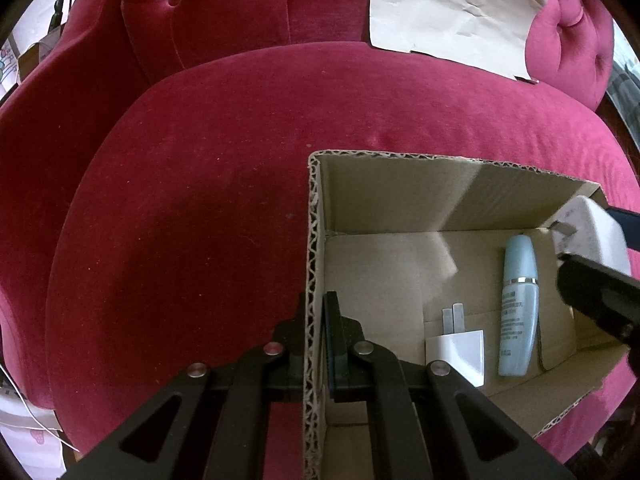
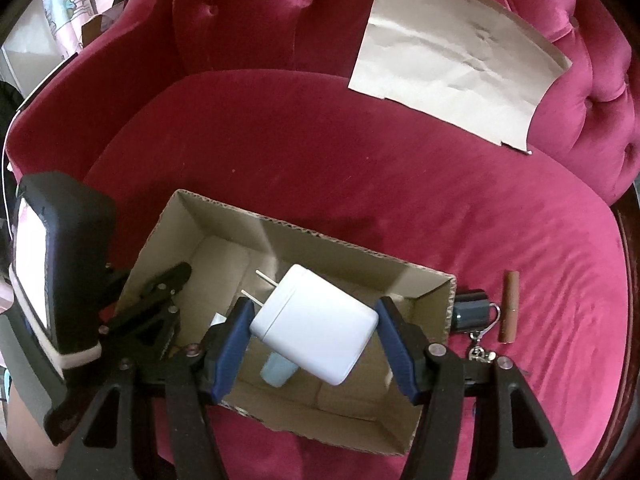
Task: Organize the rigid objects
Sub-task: 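Carry the large white charger into the box and open the right gripper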
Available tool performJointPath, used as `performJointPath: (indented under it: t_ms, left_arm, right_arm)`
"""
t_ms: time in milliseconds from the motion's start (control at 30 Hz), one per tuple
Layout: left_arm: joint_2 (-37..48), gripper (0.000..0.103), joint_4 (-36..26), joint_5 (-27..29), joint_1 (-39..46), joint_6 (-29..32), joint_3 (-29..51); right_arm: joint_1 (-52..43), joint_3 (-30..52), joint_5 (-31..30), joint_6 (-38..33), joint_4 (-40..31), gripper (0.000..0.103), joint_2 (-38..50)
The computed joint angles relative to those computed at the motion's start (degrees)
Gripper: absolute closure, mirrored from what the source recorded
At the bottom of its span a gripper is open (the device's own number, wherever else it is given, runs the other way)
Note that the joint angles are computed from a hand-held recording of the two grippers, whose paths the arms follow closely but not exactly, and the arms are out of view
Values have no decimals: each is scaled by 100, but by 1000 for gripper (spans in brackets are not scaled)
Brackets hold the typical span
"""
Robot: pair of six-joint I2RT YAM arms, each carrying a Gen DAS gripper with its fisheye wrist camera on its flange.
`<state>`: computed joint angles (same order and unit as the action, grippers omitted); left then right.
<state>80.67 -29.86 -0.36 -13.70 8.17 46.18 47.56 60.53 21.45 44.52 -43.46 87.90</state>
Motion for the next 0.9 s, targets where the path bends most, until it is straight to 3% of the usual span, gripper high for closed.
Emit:
performJointPath:
  t_ms: [567, 800, 900]
  left_arm:
    - [22, 98, 37, 6, -3, 6, -12]
    - [50, 98, 62, 17, -7, 37, 3]
    - [70, 98, 58, 32, 12, 54, 24]
  right_arm:
    - [-80, -88, -107, -93, 377, 36, 157]
    - [-53, 46, 214, -47, 222, 9, 128]
    - [-44, 50, 287, -34, 174, 3, 82]
